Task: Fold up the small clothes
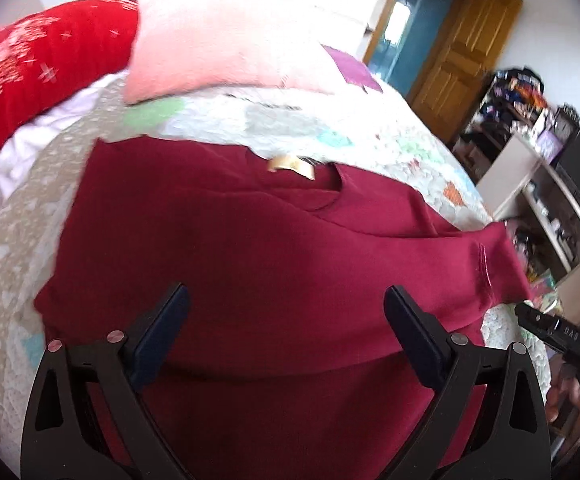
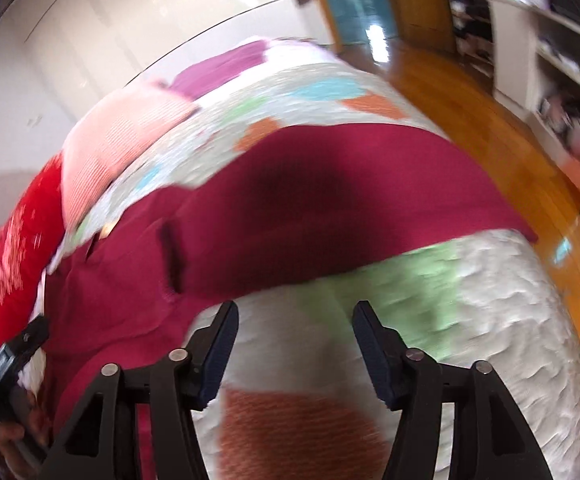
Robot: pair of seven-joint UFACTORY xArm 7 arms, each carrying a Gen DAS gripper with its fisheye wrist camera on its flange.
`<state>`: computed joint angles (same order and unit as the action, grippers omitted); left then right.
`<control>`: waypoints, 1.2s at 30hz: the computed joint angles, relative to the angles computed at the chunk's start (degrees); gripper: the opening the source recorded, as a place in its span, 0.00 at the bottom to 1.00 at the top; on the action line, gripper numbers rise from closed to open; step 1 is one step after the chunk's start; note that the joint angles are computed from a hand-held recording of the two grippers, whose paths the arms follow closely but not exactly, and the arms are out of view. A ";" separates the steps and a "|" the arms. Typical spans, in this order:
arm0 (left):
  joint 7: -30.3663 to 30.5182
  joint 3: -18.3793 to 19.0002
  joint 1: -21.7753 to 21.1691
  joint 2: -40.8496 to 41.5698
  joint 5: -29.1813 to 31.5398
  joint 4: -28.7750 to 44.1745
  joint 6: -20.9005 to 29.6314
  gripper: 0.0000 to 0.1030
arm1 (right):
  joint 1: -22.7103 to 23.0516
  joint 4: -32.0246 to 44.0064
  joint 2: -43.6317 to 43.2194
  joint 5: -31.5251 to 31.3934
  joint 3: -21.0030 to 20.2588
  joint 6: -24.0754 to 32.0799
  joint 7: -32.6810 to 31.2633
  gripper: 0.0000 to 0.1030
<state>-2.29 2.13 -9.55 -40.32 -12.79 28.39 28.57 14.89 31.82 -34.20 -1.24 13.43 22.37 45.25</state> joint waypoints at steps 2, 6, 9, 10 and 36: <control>-0.37 -0.94 -0.82 2.84 -0.11 1.31 -0.55 0.95 | 2.03 -2.42 -0.02 3.38 -4.04 -4.65 -1.39 0.57; -2.24 -2.45 -0.25 8.01 1.11 3.23 0.49 0.95 | 5.91 -6.18 0.62 9.99 -10.50 -15.17 -4.23 0.57; -3.42 -3.71 0.58 8.32 2.52 1.82 -2.12 0.95 | 8.34 -7.57 3.66 13.60 -14.01 -24.55 -4.80 0.57; -3.67 -4.10 0.81 8.23 3.33 1.80 -1.92 0.95 | 9.50 -7.64 5.20 14.40 -15.56 -28.20 -4.66 0.57; 10.26 13.55 14.24 -6.22 -3.84 2.40 9.46 0.95 | 12.72 28.89 30.27 -8.34 9.81 -2.21 -18.54 0.45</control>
<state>7.97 15.68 4.69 -46.54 -16.63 30.80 38.03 27.61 60.71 -3.93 -9.59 23.24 20.15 26.70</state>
